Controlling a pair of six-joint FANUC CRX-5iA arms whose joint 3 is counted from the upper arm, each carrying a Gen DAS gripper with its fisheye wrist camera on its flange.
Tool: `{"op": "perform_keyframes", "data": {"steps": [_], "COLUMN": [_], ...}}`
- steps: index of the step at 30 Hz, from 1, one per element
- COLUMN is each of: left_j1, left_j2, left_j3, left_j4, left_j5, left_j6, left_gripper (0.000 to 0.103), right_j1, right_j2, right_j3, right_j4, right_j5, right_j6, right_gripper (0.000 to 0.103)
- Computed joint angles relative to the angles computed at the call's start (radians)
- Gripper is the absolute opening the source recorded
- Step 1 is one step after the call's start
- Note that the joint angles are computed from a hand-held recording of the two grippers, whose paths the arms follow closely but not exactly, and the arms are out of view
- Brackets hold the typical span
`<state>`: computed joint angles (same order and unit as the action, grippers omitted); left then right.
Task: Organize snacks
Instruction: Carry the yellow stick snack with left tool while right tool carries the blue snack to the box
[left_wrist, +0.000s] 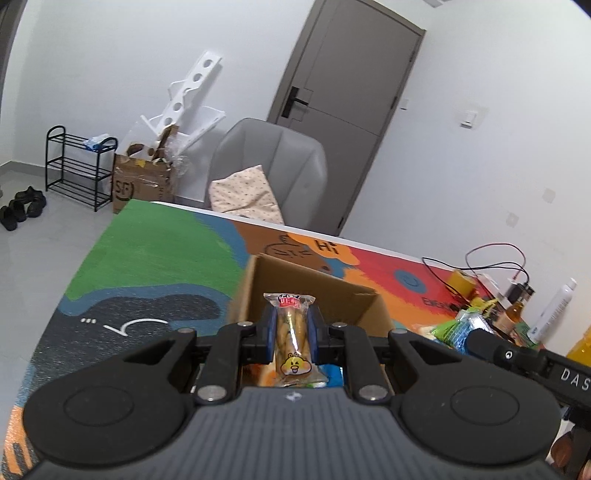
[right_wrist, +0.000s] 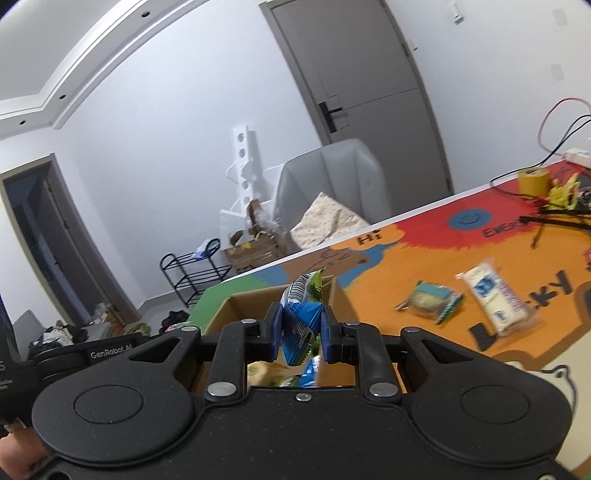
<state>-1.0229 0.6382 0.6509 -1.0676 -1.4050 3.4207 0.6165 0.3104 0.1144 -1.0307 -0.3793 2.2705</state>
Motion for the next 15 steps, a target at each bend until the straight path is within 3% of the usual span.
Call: {"op": "perform_keyframes", "data": {"steps": [8, 15], "left_j1": [0.027, 0.046], "left_j2": [-0.036, -0.036], "left_j3": [-0.076, -0.073], "left_j4": [0.016, 0.001], "left_j5": [0.085, 0.111], "left_j6": [0.03, 0.02], "left_gripper": [0.017, 0.017], "right_j1": [0.02, 0.031], "right_j2": [0.051, 0.085], "right_j3": [0.061, 0.11], "right_j4": [0.018, 0.031], "right_j5": [-0.045, -0.064], "right_j6": [-0.025, -0.043], "right_gripper": [0.02, 0.02]}}
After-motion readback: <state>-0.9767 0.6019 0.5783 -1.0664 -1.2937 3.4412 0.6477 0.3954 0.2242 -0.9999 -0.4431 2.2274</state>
